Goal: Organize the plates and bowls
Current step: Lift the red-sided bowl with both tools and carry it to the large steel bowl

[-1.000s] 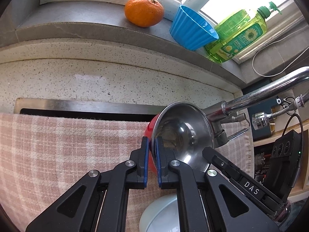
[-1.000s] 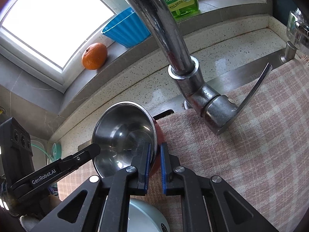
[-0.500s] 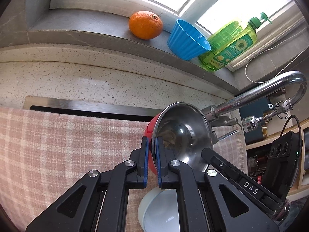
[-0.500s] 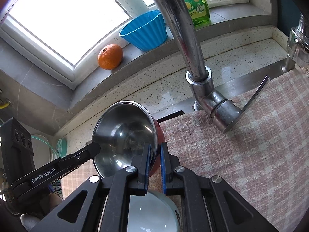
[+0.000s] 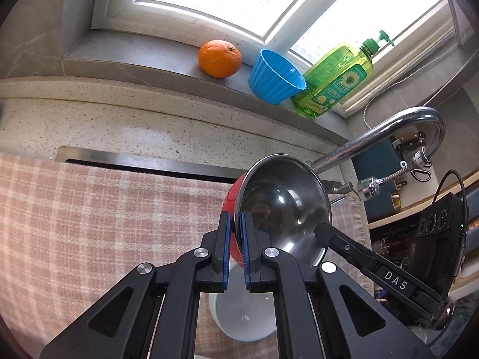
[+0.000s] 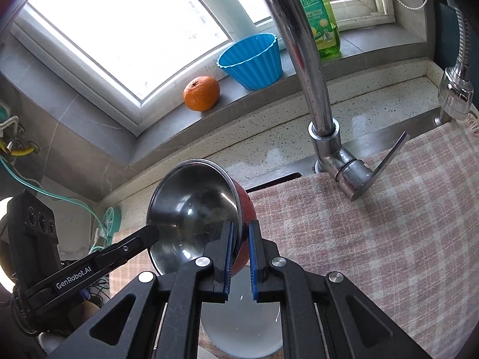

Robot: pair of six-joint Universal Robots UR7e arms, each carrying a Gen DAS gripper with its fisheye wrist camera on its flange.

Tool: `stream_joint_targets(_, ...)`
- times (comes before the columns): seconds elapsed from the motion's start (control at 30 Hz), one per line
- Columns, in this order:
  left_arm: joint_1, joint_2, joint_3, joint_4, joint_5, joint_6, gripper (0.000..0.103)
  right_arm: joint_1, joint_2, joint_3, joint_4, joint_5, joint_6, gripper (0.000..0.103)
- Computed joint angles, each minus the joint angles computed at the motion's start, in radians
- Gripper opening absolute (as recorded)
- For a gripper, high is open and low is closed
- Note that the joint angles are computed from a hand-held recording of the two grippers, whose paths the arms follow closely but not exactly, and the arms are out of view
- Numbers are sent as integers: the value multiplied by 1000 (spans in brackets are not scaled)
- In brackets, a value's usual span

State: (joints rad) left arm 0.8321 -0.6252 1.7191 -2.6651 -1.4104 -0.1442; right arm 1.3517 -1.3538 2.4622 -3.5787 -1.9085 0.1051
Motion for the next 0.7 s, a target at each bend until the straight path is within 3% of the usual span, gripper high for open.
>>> stream_joint_targets(0.37, -4, -114, 112, -45, 26, -18, 6, 99, 27, 19, -15, -47, 20, 9)
stream_joint_targets(0.7, 17, -241, 240, -90, 56, -39, 6, 198, 110, 13, -19, -72, 45, 9)
